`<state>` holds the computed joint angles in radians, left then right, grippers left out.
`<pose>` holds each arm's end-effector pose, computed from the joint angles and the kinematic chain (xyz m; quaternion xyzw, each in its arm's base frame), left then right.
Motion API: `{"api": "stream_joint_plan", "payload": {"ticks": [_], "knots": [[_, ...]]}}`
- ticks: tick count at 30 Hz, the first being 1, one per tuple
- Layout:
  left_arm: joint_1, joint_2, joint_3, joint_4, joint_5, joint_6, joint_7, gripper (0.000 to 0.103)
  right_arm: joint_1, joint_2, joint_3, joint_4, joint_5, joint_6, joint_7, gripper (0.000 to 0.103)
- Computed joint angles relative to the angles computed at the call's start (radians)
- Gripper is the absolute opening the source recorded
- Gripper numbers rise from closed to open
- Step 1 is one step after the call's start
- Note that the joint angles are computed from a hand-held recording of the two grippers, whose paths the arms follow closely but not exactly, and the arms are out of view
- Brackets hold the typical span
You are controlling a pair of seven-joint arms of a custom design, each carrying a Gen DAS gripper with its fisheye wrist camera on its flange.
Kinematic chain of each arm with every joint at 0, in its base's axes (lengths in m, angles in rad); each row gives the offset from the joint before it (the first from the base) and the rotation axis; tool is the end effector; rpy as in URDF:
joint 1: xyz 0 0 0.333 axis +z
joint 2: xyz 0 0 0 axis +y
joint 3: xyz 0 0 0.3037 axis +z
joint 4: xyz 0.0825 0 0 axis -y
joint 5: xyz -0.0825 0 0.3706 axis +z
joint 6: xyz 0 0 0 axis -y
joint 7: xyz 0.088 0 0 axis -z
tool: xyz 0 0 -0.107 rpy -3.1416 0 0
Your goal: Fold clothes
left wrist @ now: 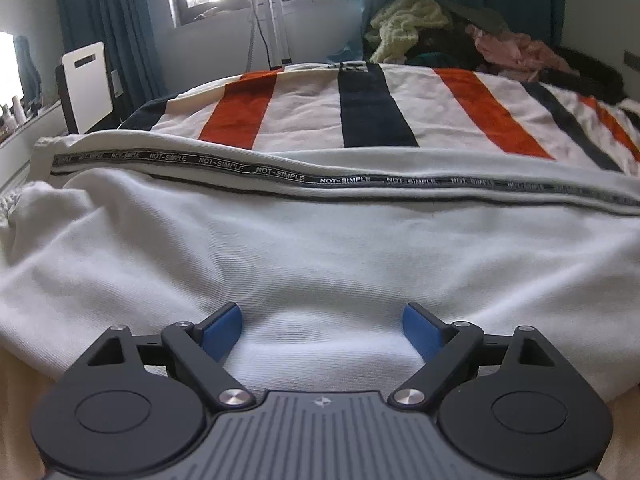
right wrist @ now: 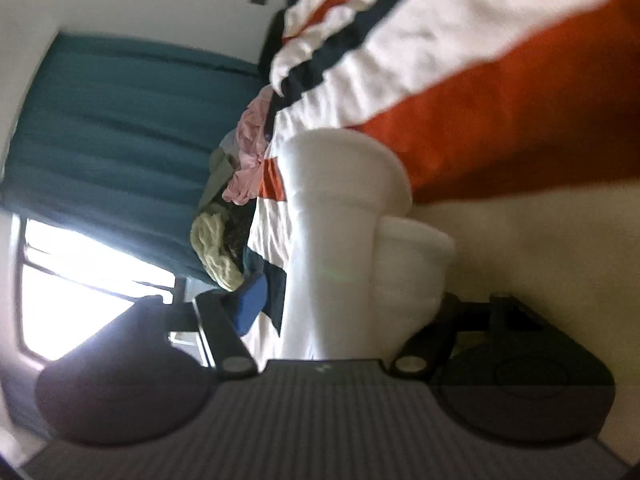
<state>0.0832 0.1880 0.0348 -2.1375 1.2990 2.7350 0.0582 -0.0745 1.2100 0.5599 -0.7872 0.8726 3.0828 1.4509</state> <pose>0.5688 0.0297 0.3383 -0.7929 0.4725 -0.1291 0.3624 0.8093 0.0618 0.3022 -0.2564 0.7709 0.0425 0.5815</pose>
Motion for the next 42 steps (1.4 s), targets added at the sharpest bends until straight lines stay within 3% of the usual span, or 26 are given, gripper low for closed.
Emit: {"api": "stream_joint_plan", "payload": {"ticks": [1, 3, 5, 8, 13, 15, 23, 30, 34, 38, 42], "knots": [[0.000, 0.000, -0.001, 0.000, -0.006, -0.002, 0.009, 0.089, 0.007, -0.011, -0.023, -0.011, -0.010, 0.005, 0.013, 0.041], [0.002, 0.000, 0.000, 0.000, -0.015, 0.002, 0.016, 0.089, 0.011, -0.032, -0.052, -0.043, -0.024, 0.018, 0.049, 0.023], [0.003, 0.001, 0.001, 0.001, -0.021, 0.007, 0.018, 0.089, 0.003, -0.049, -0.052, -0.076, -0.048, 0.039, 0.074, 0.015], [0.003, 0.001, 0.003, 0.002, -0.024, 0.011, 0.018, 0.089, -0.063, -0.041, 0.120, -0.097, -0.062, 0.104, -0.113, 0.014], [0.010, -0.007, 0.008, -0.003, -0.030, 0.035, 0.015, 0.089, -0.164, -0.048, 0.384, -0.208, -0.245, 0.245, -0.414, 0.014], [0.019, -0.014, 0.011, -0.008, -0.041, 0.057, 0.014, 0.089, -0.166, -0.059, 0.413, -0.237, -0.320, 0.290, -0.447, 0.014], [0.051, -0.067, 0.024, -0.038, -0.016, 0.129, -0.056, 0.090, -0.070, -0.169, 0.317, -0.366, -0.579, 0.471, -0.532, 0.014], [0.106, -0.135, 0.021, -0.061, 0.131, 0.158, -0.235, 0.089, 0.043, -0.272, 0.219, -0.549, -0.763, 0.611, -0.591, 0.014], [0.145, -0.170, 0.014, -0.077, 0.197, 0.164, -0.324, 0.089, 0.111, -0.291, 0.171, -0.613, -0.843, 0.587, -0.594, 0.014], [0.177, -0.183, 0.011, -0.084, 0.206, 0.192, -0.378, 0.089, 0.158, -0.294, 0.122, -0.663, -0.924, 0.491, -0.591, 0.014], [0.193, -0.179, 0.007, -0.082, 0.190, 0.201, -0.379, 0.089, 0.216, -0.316, 0.037, -0.702, -0.980, 0.351, -0.599, 0.014]]}}
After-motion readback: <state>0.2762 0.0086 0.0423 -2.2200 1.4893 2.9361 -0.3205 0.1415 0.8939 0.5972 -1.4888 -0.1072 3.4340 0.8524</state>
